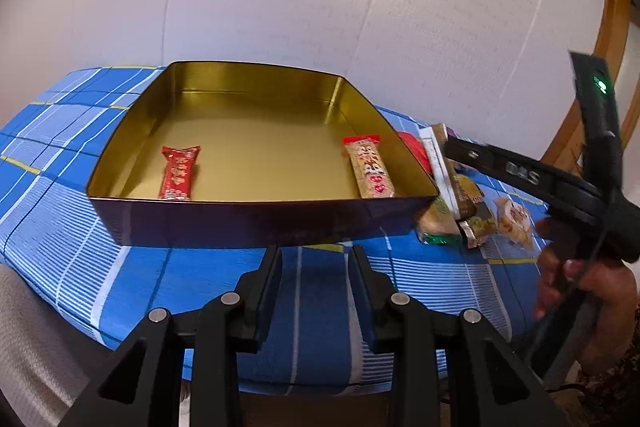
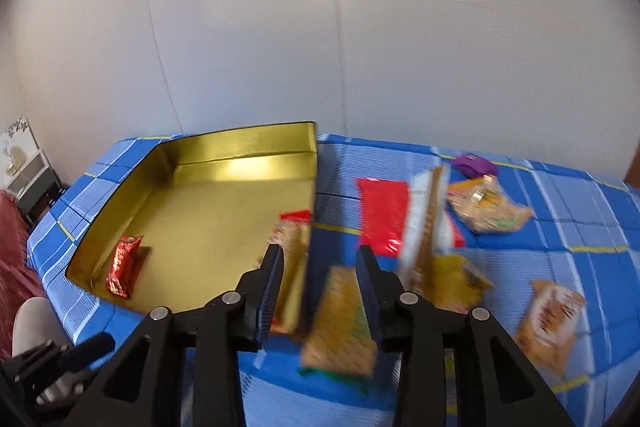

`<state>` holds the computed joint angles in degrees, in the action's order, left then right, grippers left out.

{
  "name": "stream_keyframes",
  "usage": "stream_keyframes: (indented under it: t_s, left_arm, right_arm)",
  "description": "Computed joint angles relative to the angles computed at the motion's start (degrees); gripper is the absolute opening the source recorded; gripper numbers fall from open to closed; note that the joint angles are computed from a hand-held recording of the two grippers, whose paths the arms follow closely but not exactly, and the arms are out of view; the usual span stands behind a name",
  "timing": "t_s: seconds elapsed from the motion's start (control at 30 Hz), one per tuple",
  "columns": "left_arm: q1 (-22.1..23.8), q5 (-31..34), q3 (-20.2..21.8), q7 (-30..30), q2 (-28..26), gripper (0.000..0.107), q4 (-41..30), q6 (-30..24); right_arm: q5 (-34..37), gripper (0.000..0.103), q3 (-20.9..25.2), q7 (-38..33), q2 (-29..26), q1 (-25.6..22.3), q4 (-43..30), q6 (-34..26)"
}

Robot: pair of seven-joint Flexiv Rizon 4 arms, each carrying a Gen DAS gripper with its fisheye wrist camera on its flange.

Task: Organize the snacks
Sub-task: 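Grasp the chipmunk rice bar with the right gripper and drop it into the tin, then grasp the square cake bag with the right gripper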

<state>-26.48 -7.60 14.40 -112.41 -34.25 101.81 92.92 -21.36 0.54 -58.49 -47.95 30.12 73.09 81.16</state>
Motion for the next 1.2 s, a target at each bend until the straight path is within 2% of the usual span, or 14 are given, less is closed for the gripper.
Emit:
stream_keyframes:
  t_s: [0.13, 0.27, 0.33, 0.47, 0.6, 0.63, 0.73, 0.83, 1.0, 1.2]
  left_arm:
    - [1.32, 0.57, -2.24, 1.84, -0.27, 0.034, -0.85, -1.17]
    - [2.66, 1.12, -4.4, 3.44, -0.32, 0.034, -1.21, -2.27]
    - [3.19, 1.49, -5.29, 4.3, -0.29, 0.034, -1.3, -2.75]
    - [3.96, 2.05, -6.73, 5.82, -0.34, 0.034, -1.53, -3.74]
    - [4.29, 2.2, -7.32, 6.31, -0.38, 0.034, -1.5, -4.3]
    - [4.34, 2.23, -7.39, 6.35, -0.41, 0.034, -1.53, -4.38]
    - [4.26, 2.36, -7.29, 6.31, -0.38, 0.034, -1.64, -4.9]
    - [3.91, 2.73, -6.87, 6.12, -0.31, 0.034, -1.79, -5.37]
    - [3.77, 3.54, -6.89, 6.21, -0.42, 0.034, -2.69, -6.33]
    - [4.3, 4.52, -7.98, 7.41, -0.38, 0.034, -3.28, -6.06]
  right_arm:
    - [0.49, 0.04, -4.41, 4.6, 3.64, 1.1, 7.24, 2.7]
    - [1.04, 0.041, -10.78, 12.52, 6.87, 3.81, 15.82, 6.32]
    - [1.12, 0.044, -12.53, 15.41, 7.61, 4.47, 18.36, 6.99]
    - [1.98, 0.046, -12.28, 19.49, 9.19, 3.18, 22.69, 6.84]
    - [1.1, 0.047, -14.39, 22.37, 10.04, 3.33, 25.13, 7.61]
    - [0.94, 0.05, -15.02, 23.0, 10.13, 3.38, 25.42, 7.92]
    - [0.47, 0.058, -16.63, 24.67, 9.61, 3.28, 24.51, 7.78]
    - [-0.98, 0.06, -16.43, 24.61, 8.41, 1.72, 21.48, 5.52]
    - [-2.88, 0.064, -10.04, 21.77, 4.95, -3.82, 12.72, -2.87]
    - [-3.26, 0.066, -5.43, 18.71, 0.08, -6.87, 3.84, -11.46]
